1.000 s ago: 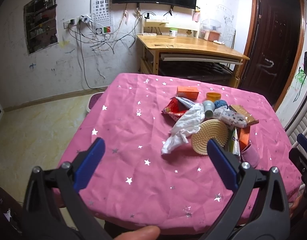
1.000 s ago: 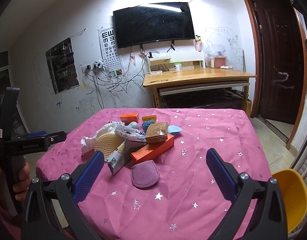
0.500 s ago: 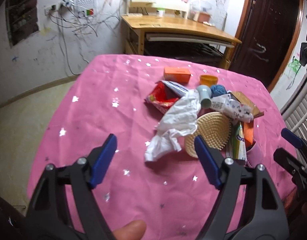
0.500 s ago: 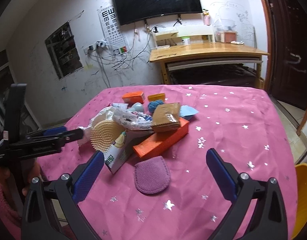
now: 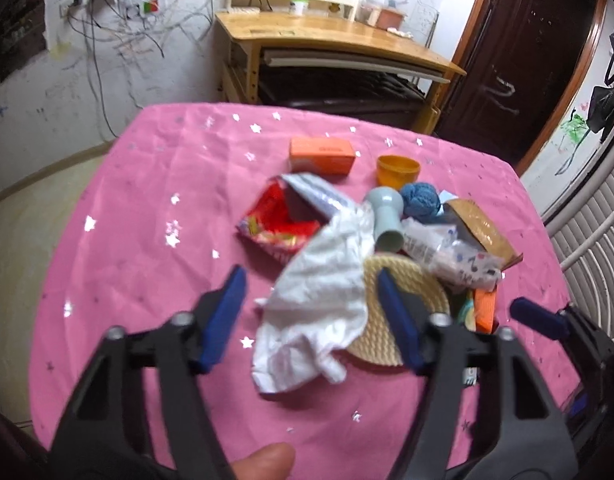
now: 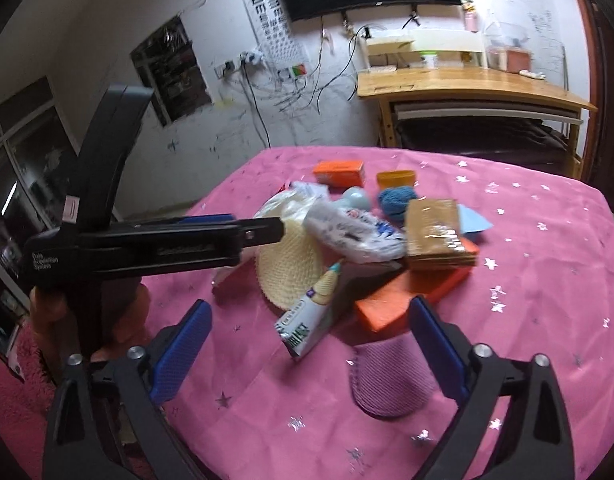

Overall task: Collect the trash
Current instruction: 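Grasp the white tissue with the left tool while the right tool grasps the toothpaste tube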

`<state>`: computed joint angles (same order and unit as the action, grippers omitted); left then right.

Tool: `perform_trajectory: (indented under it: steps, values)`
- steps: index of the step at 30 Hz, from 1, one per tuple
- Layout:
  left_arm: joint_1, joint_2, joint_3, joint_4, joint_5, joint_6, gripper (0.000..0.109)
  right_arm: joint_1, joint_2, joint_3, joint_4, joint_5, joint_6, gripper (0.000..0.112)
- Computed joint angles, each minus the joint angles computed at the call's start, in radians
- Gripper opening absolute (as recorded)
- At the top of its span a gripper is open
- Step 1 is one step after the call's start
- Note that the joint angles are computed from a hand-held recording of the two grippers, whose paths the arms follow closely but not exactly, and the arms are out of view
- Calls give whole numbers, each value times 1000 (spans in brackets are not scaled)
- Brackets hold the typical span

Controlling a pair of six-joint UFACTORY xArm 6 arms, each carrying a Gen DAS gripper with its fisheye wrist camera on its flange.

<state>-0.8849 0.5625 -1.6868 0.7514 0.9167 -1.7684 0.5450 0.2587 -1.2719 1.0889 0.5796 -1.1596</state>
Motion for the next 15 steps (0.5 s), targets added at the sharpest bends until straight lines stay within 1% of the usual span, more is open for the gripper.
perform_trajectory:
  steps: [1,2,3,4,5,6,7,8,9,10,12,15]
  values:
    - [6,-6,16,-6,-25,-6,44,6,11,-11,-24,-2,23,75]
    - [12,-11,30,-12,-48,-12,37,10,22,-21,-48,-2,48,66]
    - [16,-17,48,-9,-73,-27,35,20,23,-18,-51,-33,52,59]
    - [19,-25,67,-6,-99,-39,32,24,28,-21,-63,-45,62,54]
    - [23,-41,97,4,-137,-59,28,26,35,-29,-73,-48,77,52]
    - [25,-50,110,4,-156,-62,25,27,39,-34,-82,-52,88,48]
    - [25,-56,123,9,-172,-69,20,32,45,-39,-92,-63,95,41]
    - [22,-61,134,20,-184,-85,16,38,41,-32,-97,-80,95,36]
    - [19,-70,150,33,-195,-102,14,40,39,-28,-89,-85,86,28]
    - [17,-78,161,43,-202,-115,13,42,38,-26,-90,-88,84,22]
    - [15,-93,185,67,-223,-147,12,52,45,-30,-111,-103,94,20]
    - [7,-114,206,98,-217,-174,12,64,44,-23,-127,-125,92,18]
